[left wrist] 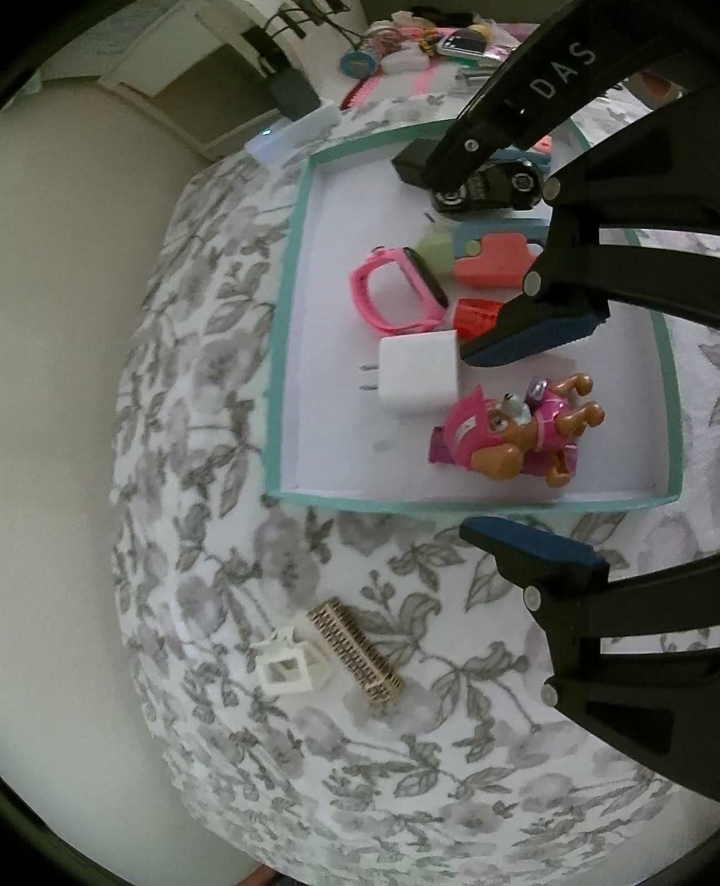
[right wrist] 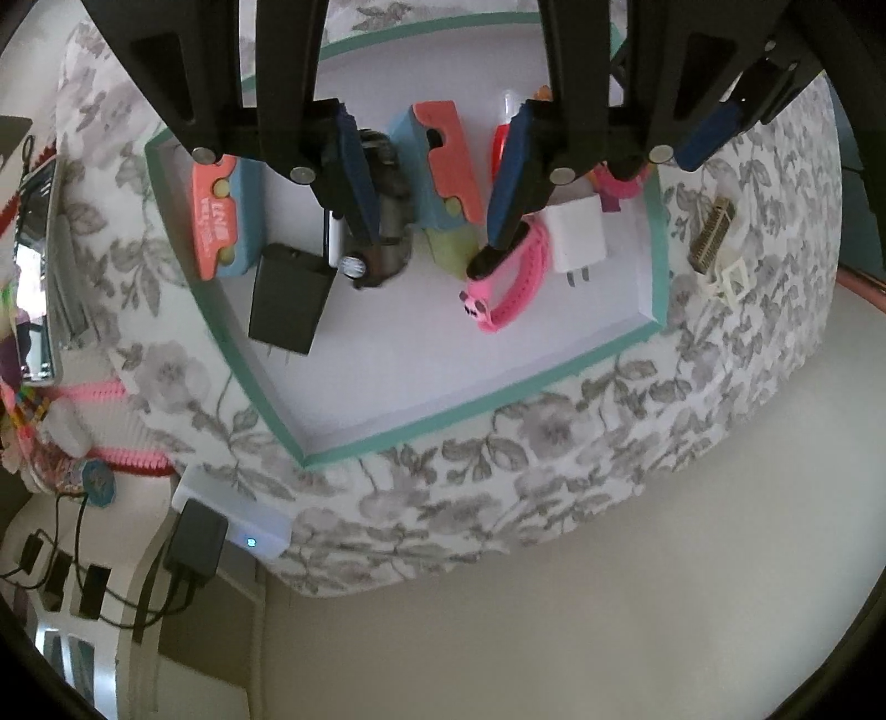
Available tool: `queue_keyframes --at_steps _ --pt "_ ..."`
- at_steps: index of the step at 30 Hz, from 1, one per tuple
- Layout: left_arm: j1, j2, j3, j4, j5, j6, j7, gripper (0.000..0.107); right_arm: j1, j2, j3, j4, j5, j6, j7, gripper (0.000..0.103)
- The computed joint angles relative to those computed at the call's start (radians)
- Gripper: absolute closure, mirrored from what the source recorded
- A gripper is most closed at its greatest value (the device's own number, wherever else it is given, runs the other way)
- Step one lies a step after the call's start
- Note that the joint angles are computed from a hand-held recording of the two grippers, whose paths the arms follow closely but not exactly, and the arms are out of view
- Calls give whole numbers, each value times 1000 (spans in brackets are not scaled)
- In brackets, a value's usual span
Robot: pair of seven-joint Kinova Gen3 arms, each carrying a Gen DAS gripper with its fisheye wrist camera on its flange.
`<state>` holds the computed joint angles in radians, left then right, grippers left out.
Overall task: Organize rigid objects
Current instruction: 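Open both tools to release the dog figure and car in the tray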
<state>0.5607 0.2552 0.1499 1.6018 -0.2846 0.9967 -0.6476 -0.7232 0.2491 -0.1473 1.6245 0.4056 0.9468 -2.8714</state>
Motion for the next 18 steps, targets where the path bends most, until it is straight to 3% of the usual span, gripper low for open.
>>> queue_keyframes --at_steps 9,11,12,13,18 --pt "-3 -33 -25 33 -75 26 147 49 -22 -2 -4 -14 53 27 -29 58" --pt "-13 -38 -27 44 -86 29 173 40 -22 6 -6 -24 49 38 -16 57" --pt "-18 -41 -27 49 -91 30 184 30 -22 11 -7 -29 45 43 -7 52" --pt "-21 -44 -28 55 -98 31 198 28 -21 16 -8 -32 39 44 2 46" --pt "-45 -51 -27 73 -113 49 243 25 -25 50 -8 -63 14 57 67 36"
